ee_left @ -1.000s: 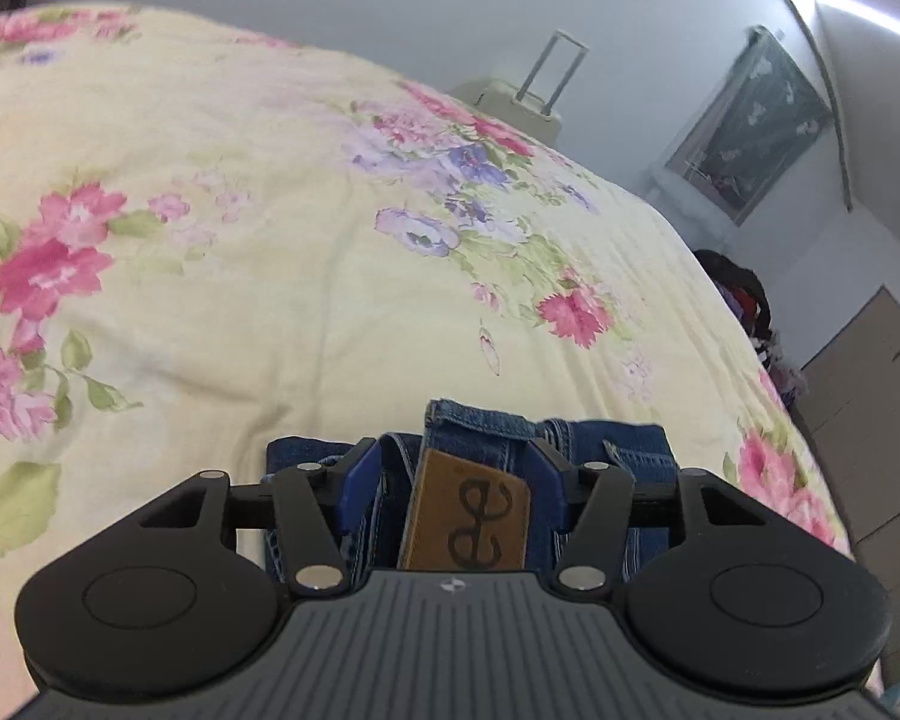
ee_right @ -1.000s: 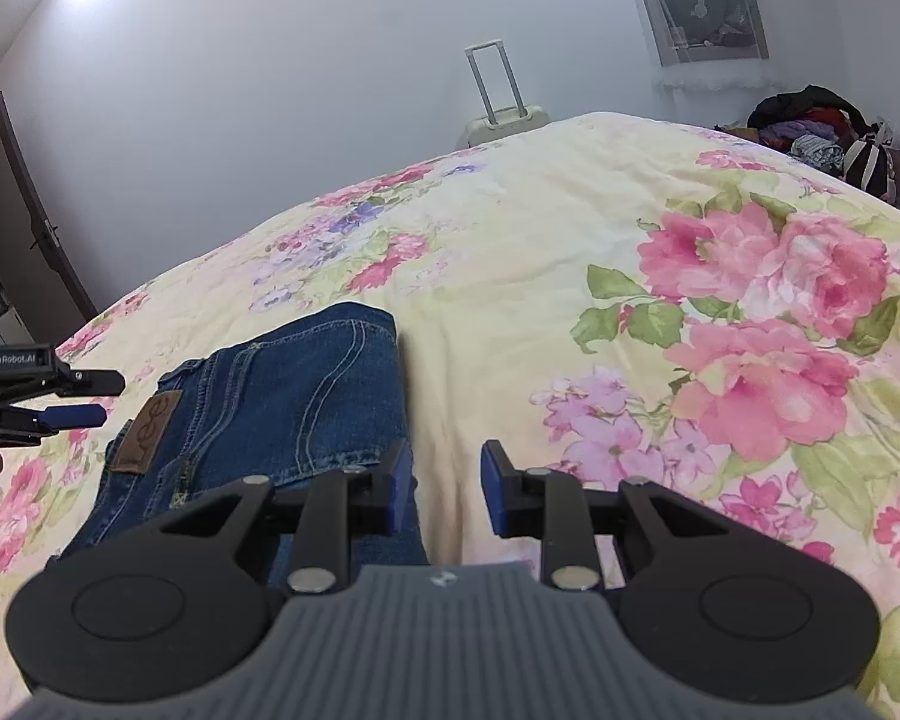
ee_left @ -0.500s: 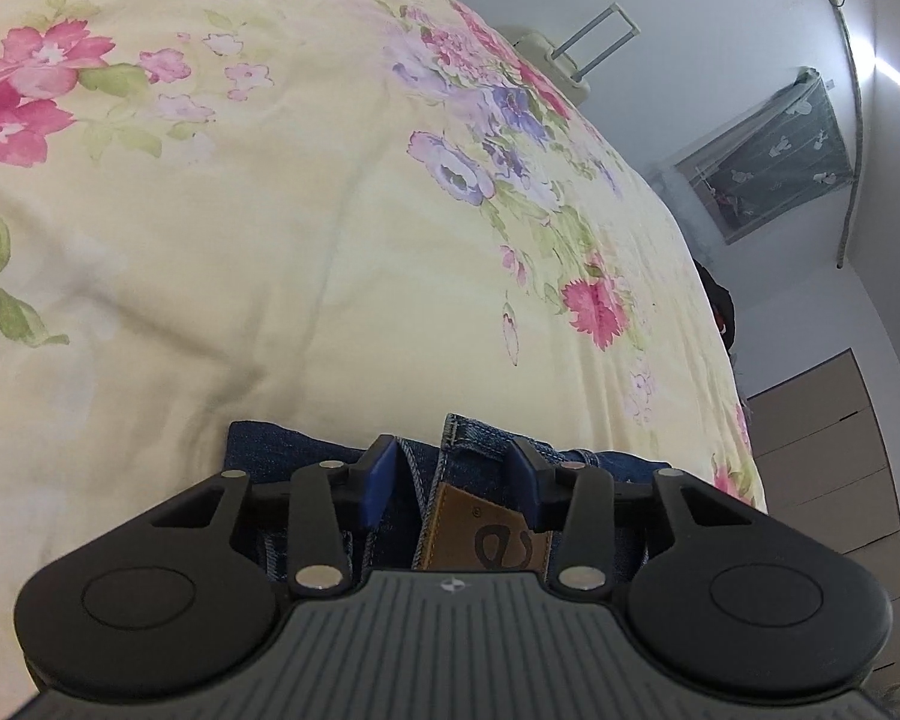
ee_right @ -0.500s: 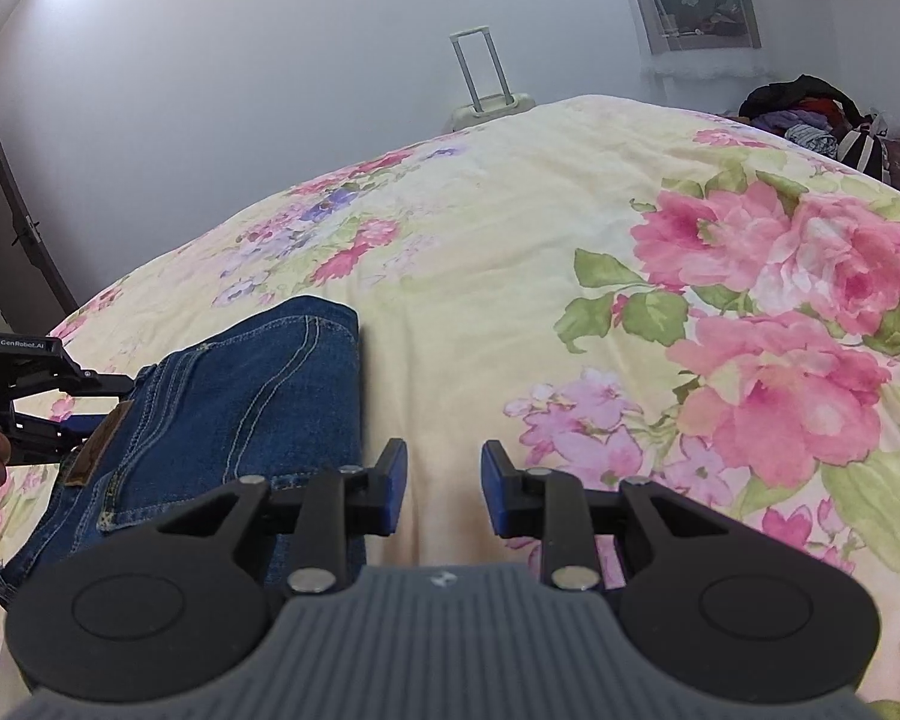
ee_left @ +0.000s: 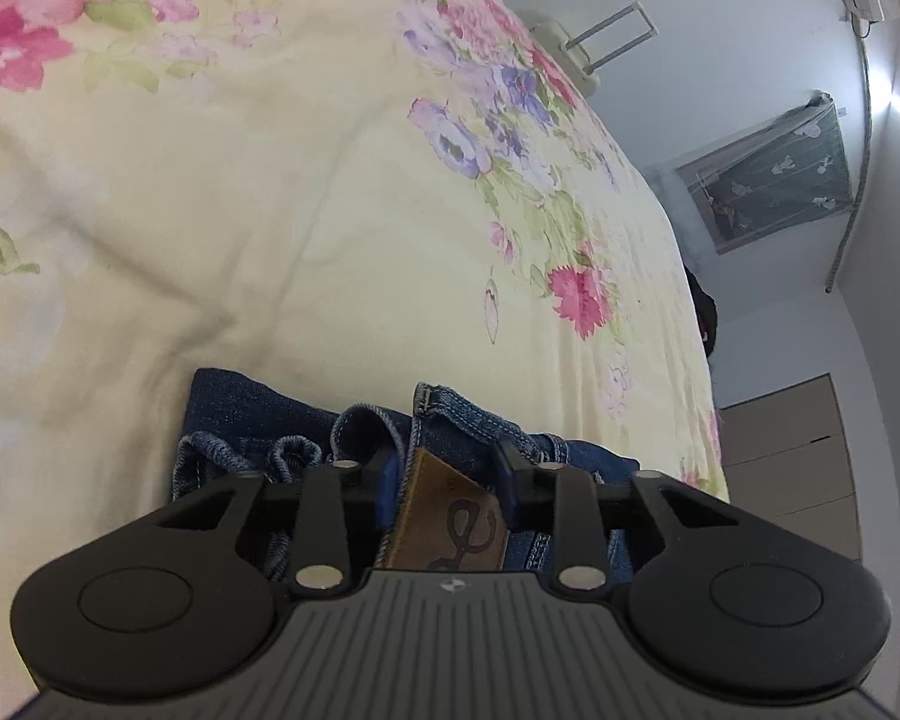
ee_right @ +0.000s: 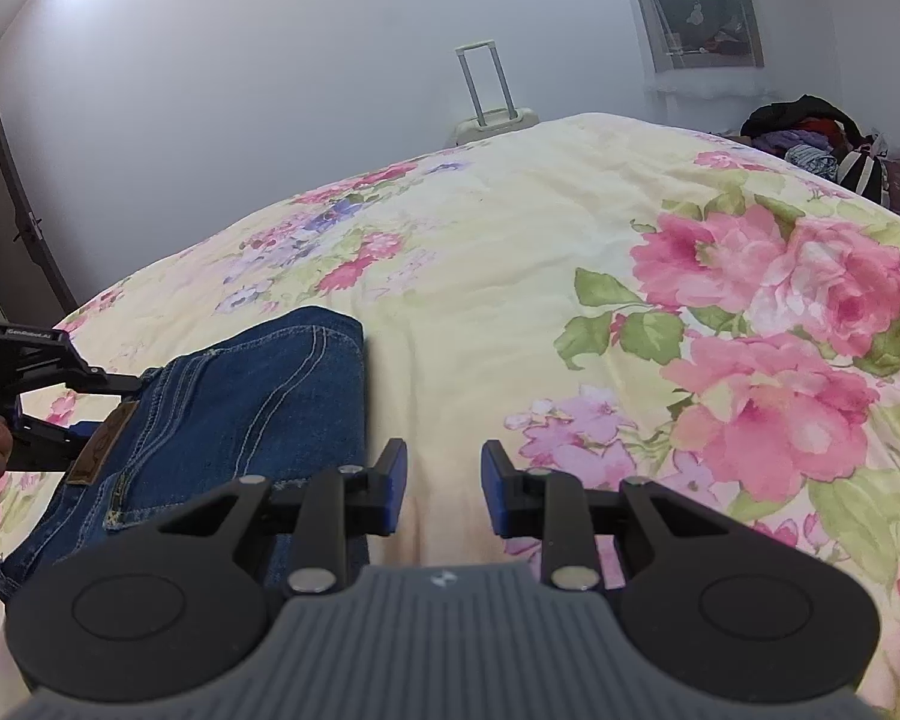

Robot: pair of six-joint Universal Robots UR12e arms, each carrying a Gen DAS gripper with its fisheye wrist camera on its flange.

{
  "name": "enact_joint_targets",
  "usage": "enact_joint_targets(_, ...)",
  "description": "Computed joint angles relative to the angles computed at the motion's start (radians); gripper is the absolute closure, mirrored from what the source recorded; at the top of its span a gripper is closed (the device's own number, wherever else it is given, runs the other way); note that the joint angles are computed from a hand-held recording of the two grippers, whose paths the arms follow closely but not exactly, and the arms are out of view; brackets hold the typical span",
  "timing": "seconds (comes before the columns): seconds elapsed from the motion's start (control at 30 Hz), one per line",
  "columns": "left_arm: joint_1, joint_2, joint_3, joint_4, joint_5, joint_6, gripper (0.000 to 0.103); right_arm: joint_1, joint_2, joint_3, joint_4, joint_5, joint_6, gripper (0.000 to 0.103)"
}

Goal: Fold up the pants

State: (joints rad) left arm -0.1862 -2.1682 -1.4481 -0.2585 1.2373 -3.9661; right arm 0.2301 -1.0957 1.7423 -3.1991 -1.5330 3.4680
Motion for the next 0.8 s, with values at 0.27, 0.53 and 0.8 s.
enact_joint_targets(0.27,-0.096,0.077,-0.028,0.002,0.354,0.277,0.096,-0.023,-0.001,-0.004,-0.01,0.104,0.067,0.084)
enact_joint_targets(0.53,-0.078,0.028,-0.002,-0.113,0.368,0.327,0.094,0.007,0.008,-0.059,0.119,0.168,-0.149,0.086)
enact_joint_targets(0.8,-0.081,0.038,0.009,-0.185,0.372,0.33,0.086,0.006,0.009,-0.061,0.245,0.159,-0.218,0.085)
